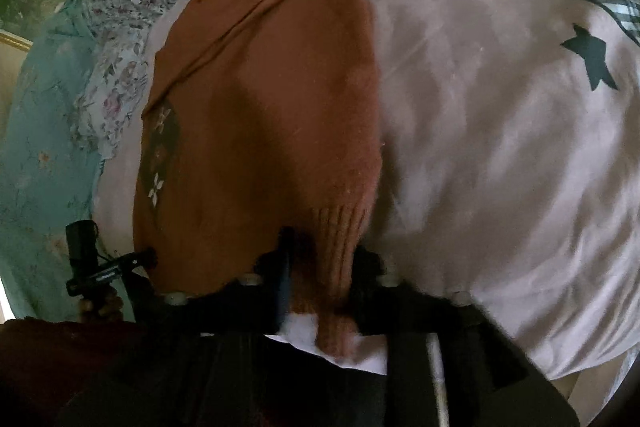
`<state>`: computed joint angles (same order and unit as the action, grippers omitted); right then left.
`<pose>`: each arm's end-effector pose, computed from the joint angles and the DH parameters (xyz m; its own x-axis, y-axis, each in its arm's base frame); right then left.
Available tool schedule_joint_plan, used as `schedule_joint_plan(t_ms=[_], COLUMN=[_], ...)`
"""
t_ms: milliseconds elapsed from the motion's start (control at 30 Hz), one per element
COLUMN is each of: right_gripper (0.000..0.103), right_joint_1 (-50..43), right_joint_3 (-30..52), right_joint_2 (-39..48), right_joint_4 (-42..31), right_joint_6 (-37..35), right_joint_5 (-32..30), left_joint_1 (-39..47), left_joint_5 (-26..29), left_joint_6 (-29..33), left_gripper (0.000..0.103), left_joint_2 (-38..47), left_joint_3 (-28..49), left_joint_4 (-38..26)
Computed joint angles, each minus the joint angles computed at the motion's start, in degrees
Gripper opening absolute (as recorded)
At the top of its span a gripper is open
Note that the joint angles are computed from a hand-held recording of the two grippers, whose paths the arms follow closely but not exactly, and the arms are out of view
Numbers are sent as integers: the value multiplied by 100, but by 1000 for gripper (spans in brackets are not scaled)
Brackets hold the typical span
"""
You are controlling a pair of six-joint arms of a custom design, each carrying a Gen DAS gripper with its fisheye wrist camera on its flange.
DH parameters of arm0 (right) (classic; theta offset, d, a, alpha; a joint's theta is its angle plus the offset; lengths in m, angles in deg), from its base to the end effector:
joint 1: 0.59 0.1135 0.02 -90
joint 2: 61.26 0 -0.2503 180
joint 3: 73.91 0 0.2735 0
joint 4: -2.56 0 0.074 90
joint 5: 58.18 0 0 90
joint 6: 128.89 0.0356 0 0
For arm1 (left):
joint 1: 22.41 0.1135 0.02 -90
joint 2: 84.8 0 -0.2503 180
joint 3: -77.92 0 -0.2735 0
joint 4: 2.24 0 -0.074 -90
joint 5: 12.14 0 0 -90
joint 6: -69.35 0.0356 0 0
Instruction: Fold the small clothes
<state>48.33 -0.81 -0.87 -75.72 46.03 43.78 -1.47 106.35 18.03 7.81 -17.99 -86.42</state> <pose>0.1423 0.1520 0.2922 -0.7314 0.6439 -0.2246 0.5356 0.7463 0.3953 0.2834 0.0903 0.2178 -0.9377 0.2293 -0.2610 0.3215 0.8576 -0.4014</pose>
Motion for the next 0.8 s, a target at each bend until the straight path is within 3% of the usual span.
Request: schedule_joint_plan(t_ms=[200, 400, 500, 667, 800], right_gripper=[7, 7, 7, 7, 7], right_joint_1=[366, 81, -240, -1256, -2455], right_joint_3=[21, 116, 159, 802, 1328], right_joint_2=[-267, -195, -519, -460, 145], right_joint_4=[-205, -31, 179, 533, 1128], right_joint_6=[294, -213, -323, -1374, -2443], right_joint_5=[120, -242, -110, -130, -533], left_joint_1=[789, 928, 832, 507, -15], left_joint_5=[728, 1028, 1189, 1611, 1590], left_joint_6=[316, 127, -73, -815, -1837], left_gripper=[5, 5, 5, 5, 5], left_joint_2=[-71, 61, 71, 566, 1324], left_joint_3=[484, 898, 1179, 2353, 3525], left_joint_4=[-621, -857, -932, -768, -144])
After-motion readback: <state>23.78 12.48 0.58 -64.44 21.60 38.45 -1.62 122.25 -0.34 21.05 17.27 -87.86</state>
